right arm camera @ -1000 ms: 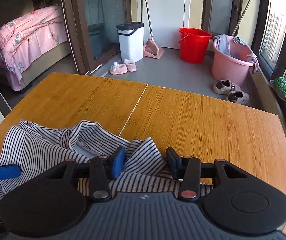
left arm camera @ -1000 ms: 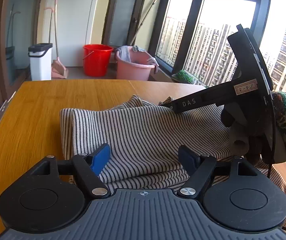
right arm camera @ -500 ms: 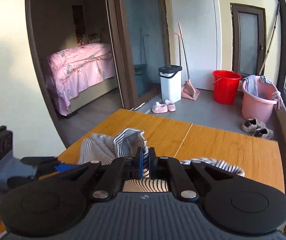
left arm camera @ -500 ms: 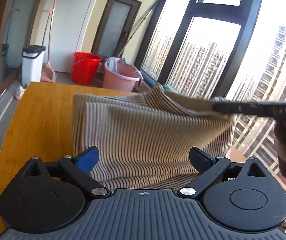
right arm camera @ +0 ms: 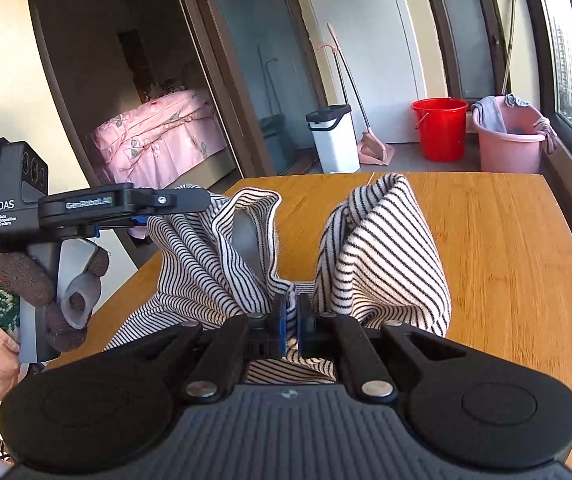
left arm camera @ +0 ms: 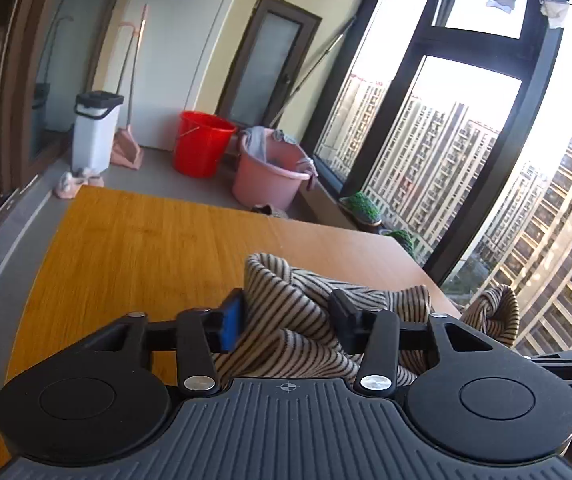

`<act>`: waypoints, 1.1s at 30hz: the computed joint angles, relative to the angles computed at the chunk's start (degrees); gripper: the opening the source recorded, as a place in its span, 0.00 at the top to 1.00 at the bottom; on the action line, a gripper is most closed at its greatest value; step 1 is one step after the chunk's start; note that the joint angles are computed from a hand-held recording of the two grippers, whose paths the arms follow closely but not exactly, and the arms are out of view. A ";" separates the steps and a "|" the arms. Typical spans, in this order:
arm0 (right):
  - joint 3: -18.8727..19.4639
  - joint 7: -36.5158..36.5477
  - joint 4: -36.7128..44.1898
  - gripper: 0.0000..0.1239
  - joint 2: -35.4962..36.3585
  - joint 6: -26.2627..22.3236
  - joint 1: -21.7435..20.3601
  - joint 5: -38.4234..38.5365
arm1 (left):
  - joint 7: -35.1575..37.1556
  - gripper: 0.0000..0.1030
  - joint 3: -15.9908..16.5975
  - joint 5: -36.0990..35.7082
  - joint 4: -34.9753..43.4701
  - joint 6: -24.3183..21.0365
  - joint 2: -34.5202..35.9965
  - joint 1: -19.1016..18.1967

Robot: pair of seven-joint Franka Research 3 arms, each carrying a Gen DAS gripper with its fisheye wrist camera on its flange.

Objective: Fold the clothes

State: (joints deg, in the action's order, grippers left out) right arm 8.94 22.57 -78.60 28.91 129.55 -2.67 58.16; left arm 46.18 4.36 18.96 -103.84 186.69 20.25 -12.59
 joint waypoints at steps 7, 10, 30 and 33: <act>-0.67 -1.65 -2.53 0.96 -1.99 0.22 0.33 -1.28 | 3.53 0.68 -5.71 0.03 -7.98 3.43 -4.49 5.89; -1.06 -1.81 -4.40 0.96 -2.93 0.21 0.55 -1.77 | 5.12 0.27 -4.15 -2.55 -10.02 8.12 -5.29 4.43; -2.91 -17.21 -5.54 0.83 -8.93 8.46 2.26 14.18 | 15.78 0.66 18.54 -8.10 -15.23 3.03 -8.84 -19.72; -3.08 -7.69 7.29 0.77 0.69 13.55 6.17 4.42 | 15.49 0.66 16.32 -8.28 -14.44 2.48 -8.28 -17.58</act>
State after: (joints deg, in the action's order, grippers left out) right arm 5.86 14.88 -71.31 29.59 143.10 3.49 62.58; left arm 61.67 20.67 10.68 -118.28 189.17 11.97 -30.18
